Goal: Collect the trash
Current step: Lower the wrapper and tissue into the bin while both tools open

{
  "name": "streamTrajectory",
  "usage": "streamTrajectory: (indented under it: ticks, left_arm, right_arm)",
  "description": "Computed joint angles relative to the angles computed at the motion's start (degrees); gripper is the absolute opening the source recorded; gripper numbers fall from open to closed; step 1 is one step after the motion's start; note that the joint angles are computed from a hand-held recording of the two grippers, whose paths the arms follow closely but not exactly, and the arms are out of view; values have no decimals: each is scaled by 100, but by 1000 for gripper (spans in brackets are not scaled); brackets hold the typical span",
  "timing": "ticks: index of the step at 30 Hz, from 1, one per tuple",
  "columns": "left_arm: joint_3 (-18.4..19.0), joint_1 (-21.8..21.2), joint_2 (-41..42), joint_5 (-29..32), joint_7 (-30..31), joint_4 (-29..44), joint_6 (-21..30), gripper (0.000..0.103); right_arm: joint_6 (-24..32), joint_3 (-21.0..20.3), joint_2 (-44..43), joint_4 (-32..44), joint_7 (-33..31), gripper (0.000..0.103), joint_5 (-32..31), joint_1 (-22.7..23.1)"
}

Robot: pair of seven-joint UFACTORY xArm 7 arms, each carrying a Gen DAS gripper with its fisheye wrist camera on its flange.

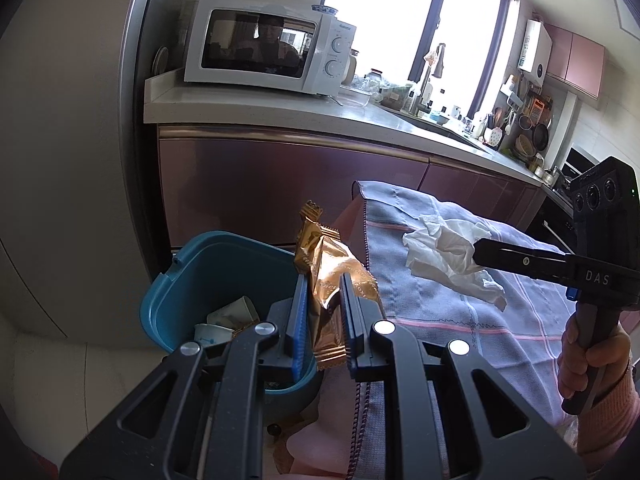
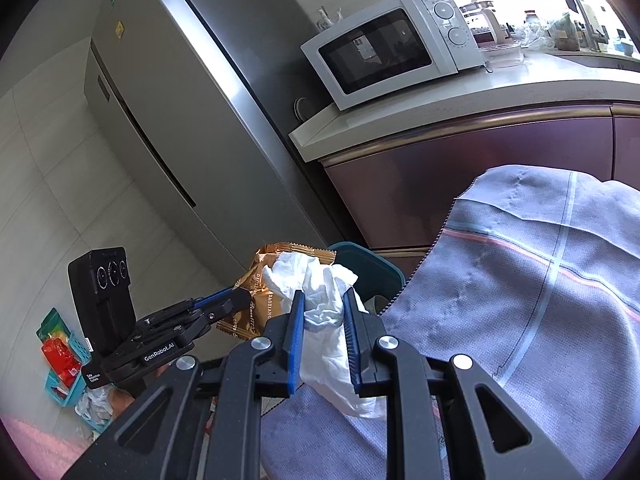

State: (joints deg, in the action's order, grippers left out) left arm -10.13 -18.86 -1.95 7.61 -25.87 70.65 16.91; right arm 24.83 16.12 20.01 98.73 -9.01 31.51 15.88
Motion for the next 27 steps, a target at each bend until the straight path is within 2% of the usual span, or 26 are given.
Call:
streamTrajectory:
  ticks: [27]
  left_arm:
    - [73,126,39,136,-223,-57,67,16]
  right_arm:
    - [526,-22,745,1062,365,18,-538,223]
